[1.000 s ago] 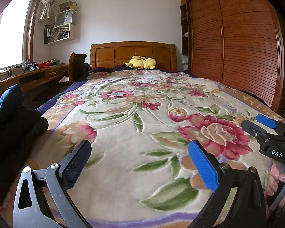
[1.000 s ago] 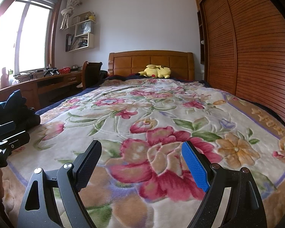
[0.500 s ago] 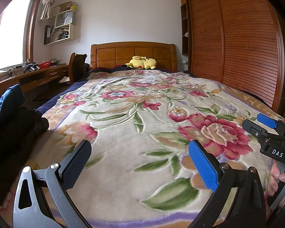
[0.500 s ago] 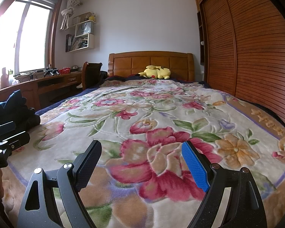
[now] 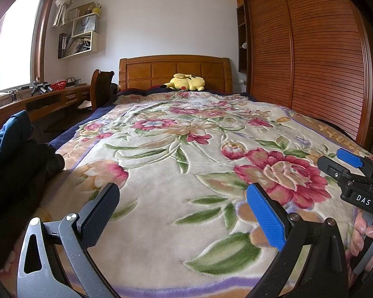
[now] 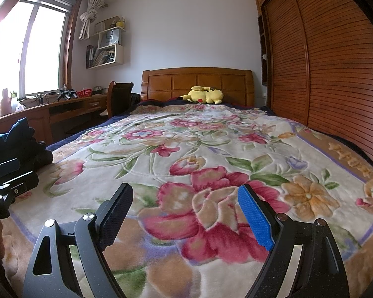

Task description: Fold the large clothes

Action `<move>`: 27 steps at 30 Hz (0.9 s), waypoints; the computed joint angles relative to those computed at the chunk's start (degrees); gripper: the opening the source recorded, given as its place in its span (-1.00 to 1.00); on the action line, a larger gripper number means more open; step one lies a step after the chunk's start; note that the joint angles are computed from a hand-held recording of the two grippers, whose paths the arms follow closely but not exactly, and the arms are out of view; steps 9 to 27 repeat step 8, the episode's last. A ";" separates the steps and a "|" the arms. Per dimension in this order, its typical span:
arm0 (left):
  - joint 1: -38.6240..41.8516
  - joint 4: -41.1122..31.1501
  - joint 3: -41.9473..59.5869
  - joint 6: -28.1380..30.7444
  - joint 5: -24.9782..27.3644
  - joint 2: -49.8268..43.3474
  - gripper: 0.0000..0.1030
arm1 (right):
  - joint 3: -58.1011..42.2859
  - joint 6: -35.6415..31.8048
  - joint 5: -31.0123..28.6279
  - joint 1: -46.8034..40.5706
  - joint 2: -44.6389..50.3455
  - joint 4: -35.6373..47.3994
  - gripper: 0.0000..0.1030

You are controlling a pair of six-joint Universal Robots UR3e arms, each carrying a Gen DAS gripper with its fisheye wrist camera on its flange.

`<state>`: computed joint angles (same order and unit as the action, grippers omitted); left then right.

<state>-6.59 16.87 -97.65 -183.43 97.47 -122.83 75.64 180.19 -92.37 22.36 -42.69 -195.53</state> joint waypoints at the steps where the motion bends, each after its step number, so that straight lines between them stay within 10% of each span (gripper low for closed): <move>1: 0.02 -0.04 0.04 0.00 0.00 0.01 0.99 | 0.17 -0.01 0.08 0.01 -0.04 -0.08 0.70; 27: 0.06 0.01 0.00 0.05 -0.01 0.01 0.99 | 0.26 -0.09 0.28 -0.14 -0.08 -0.17 0.70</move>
